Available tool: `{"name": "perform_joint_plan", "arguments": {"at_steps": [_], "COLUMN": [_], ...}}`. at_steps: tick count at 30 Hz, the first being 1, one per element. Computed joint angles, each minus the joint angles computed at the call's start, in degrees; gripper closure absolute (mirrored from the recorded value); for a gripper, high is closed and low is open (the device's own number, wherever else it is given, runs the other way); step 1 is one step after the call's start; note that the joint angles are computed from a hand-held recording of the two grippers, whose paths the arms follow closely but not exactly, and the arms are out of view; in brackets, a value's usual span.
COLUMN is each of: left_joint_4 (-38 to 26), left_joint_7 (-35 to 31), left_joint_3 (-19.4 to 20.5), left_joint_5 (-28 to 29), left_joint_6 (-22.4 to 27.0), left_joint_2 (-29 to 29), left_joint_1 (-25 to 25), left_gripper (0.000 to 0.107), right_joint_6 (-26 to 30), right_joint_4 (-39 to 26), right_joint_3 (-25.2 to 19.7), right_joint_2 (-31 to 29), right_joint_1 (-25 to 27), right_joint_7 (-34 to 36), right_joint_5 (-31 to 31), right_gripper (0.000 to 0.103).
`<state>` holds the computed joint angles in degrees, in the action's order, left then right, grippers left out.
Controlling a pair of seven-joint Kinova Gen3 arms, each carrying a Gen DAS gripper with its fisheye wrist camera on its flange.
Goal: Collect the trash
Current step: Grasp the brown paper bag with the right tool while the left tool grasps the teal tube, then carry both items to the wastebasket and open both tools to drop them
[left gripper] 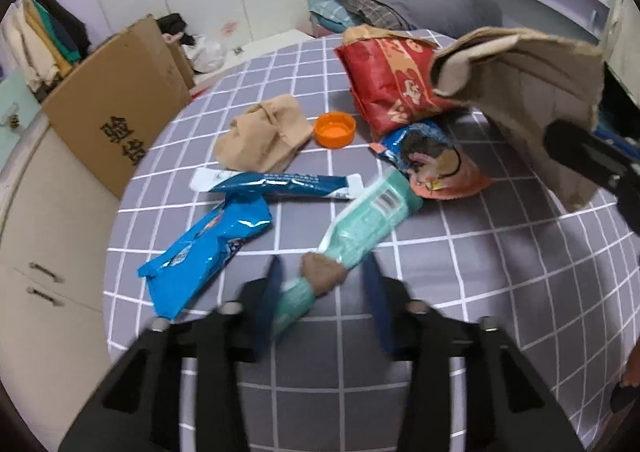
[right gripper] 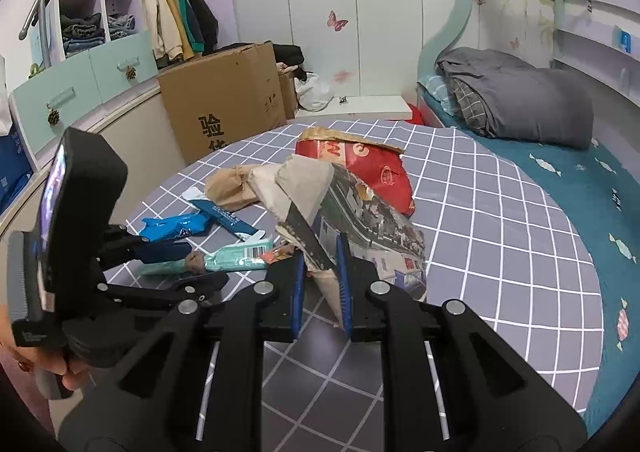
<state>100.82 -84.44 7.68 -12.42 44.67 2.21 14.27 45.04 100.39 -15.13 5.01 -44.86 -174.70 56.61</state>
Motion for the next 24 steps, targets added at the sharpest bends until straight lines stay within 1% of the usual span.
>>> {"name": "perform_joint_plan", "arguments": {"at_steps": [1,3,7,10,13,18,19,22,24], "left_joint_4": [0.4,2.0,5.3,6.5,8.5,11.5,11.9,13.4,14.4], "left_joint_7": [1.5,2.6,5.0,3.4,1.9,-1.8,-2.2,-5.3,-7.3], "left_joint_3": [-0.3,0.3,0.5,-0.7,-1.7,-6.1,-7.0,-11.8,-13.9], "left_joint_5": [-0.9,-0.1,1.4,5.8,9.1,16.8,18.0,23.3,25.4], "left_joint_6": [-0.2,-1.4,-3.7,-3.5,-4.0,-4.3,-4.3,-3.8,-3.8], "left_joint_2": [-0.3,-1.9,-6.2,-9.0,-12.0,-17.1,-17.9,-20.4,-21.8], "left_joint_1": [0.8,0.5,-0.4,-1.9,-3.5,-6.3,-7.0,-8.2,-9.4], "left_gripper": [0.085,0.087,0.088,0.088,0.088,0.088,0.088,0.088,0.088], "right_joint_6": [0.8,2.1,5.6,7.9,8.8,11.5,11.5,11.4,9.9], "right_joint_4": [-0.1,-0.3,-1.0,-2.2,-3.0,-4.9,-5.4,-7.2,-8.8], "right_joint_3": [-0.2,-0.7,-1.8,-2.6,-3.0,-4.1,-4.3,-4.4,-4.3], "right_joint_2": [-0.1,-0.4,-0.7,-0.7,-0.5,0.0,0.1,0.8,1.4], "right_joint_1": [-0.4,-1.1,-2.5,-3.5,-4.3,-7.1,-7.6,-9.0,-9.7], "right_joint_7": [-0.3,-0.8,-2.2,-1.7,-1.5,-1.6,-1.4,-0.1,1.4], "right_joint_5": [0.5,1.1,2.6,2.6,2.6,4.4,4.4,4.9,4.4], "right_gripper": [0.088,0.088,0.089,0.092,0.093,0.096,0.096,0.097,0.098]}}
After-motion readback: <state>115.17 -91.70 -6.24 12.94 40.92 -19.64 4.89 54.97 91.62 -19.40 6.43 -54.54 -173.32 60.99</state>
